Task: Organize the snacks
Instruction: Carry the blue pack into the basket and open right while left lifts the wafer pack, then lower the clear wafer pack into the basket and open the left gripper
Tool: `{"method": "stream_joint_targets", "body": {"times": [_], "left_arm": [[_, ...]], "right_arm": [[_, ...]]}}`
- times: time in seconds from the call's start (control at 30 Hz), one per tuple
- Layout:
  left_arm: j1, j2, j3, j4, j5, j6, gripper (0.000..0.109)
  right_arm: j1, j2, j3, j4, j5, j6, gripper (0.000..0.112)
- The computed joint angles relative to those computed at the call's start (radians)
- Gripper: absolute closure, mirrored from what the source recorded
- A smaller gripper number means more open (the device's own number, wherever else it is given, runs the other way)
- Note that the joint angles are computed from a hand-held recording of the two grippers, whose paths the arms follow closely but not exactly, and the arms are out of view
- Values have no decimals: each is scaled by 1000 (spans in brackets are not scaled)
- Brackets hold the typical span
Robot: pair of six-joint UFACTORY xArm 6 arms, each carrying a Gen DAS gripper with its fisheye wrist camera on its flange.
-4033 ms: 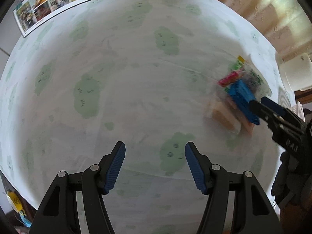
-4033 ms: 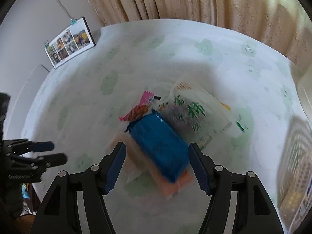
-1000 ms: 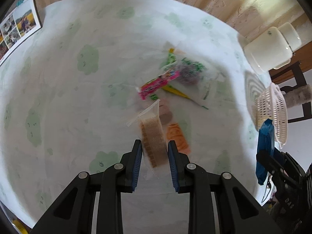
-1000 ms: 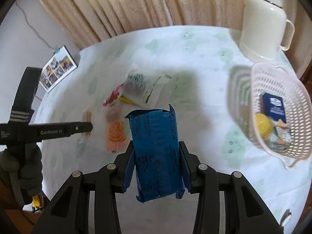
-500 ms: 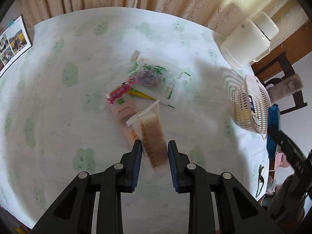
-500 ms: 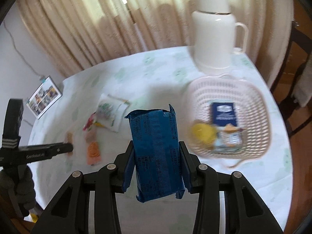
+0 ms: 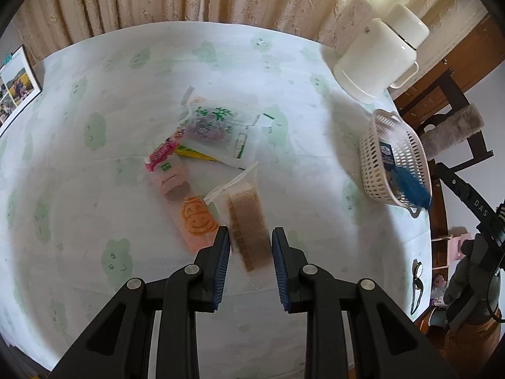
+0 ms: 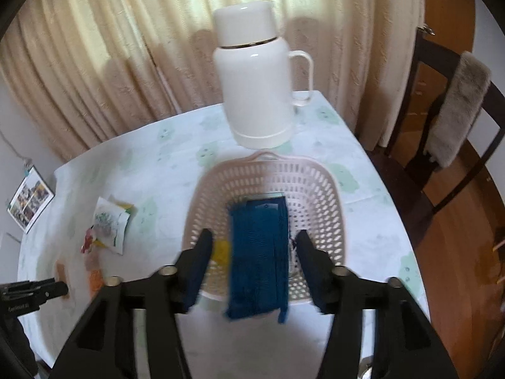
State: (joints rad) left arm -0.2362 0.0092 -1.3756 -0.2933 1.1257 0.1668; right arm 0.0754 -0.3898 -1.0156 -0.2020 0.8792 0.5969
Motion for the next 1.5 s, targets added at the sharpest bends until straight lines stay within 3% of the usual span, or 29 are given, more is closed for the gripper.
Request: {"method": "stream_joint_targets", "body": {"times": [0.23, 0.8, 1.17, 1.3, 1.5], "left_arm": [[-61, 12, -26, -11, -1, 11, 85], [-295, 157, -231, -21, -1, 27, 84], [-373, 270, -368, 11, 4, -13, 83], [-379, 301, -409, 39, 4, -68, 56], [-368, 295, -409, 43, 6, -74, 56]], "right_arm": [[-16, -68, 59, 14, 2, -5, 50], [-82, -281, 172, -2, 115, -32, 50], [-120, -365, 211, 17, 159, -64, 50], [-132, -388, 222, 22, 170, -69, 50], [-136, -392, 224, 27, 166, -67, 50]]}}
